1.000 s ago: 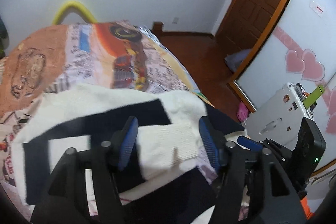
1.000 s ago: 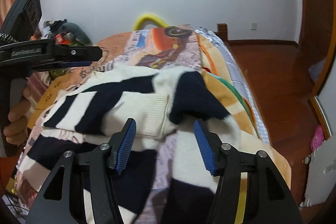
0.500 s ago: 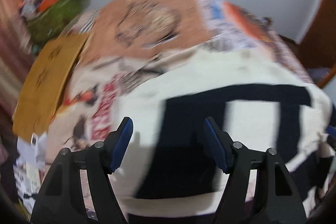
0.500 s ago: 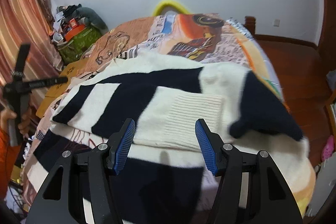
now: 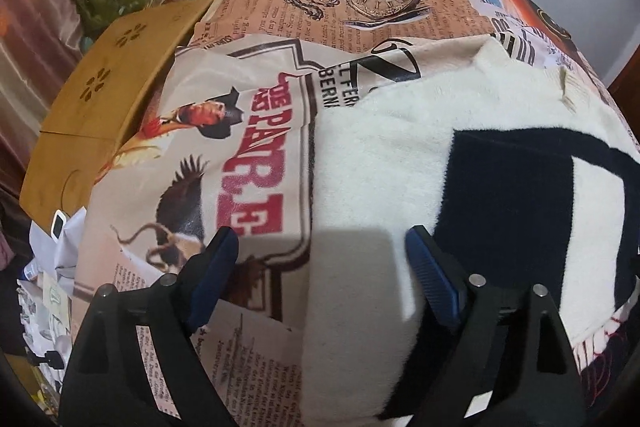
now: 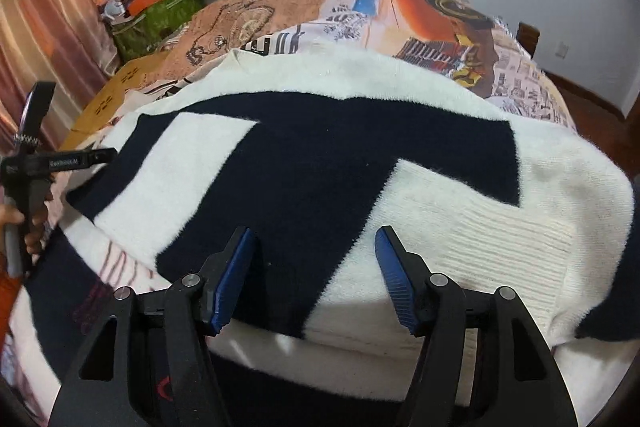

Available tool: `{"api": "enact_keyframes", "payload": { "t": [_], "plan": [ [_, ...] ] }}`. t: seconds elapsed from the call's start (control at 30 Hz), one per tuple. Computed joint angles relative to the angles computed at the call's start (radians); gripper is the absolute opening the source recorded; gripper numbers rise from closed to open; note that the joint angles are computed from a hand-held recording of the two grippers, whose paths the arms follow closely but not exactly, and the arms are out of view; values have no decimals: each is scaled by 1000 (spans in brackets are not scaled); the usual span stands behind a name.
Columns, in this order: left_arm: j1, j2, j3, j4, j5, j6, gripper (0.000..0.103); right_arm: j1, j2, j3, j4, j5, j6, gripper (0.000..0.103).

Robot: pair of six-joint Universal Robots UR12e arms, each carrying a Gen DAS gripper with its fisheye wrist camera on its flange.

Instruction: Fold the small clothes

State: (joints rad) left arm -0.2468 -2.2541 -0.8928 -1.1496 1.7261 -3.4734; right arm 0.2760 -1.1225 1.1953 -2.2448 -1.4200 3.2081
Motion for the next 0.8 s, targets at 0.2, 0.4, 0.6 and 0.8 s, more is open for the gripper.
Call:
{"api": "enact_keyframes", "payload": {
  "t": [0.2,0.4,0.6,0.8],
  "plan": [
    [3,25,-36,4,-6,-6,87,-19,-53,62,17,-25,0,59],
    [-6,65,-66,-30,9,-11,86,-32,-133,135,2,-85,44,60],
    [-43,103,-89,12,68,50,86,-67,-247,256,-115,-141,137,73],
    [-59,114,-86,56,-25,12,87,-107,-298,319,-121,-176,219,76]
  ]
}}
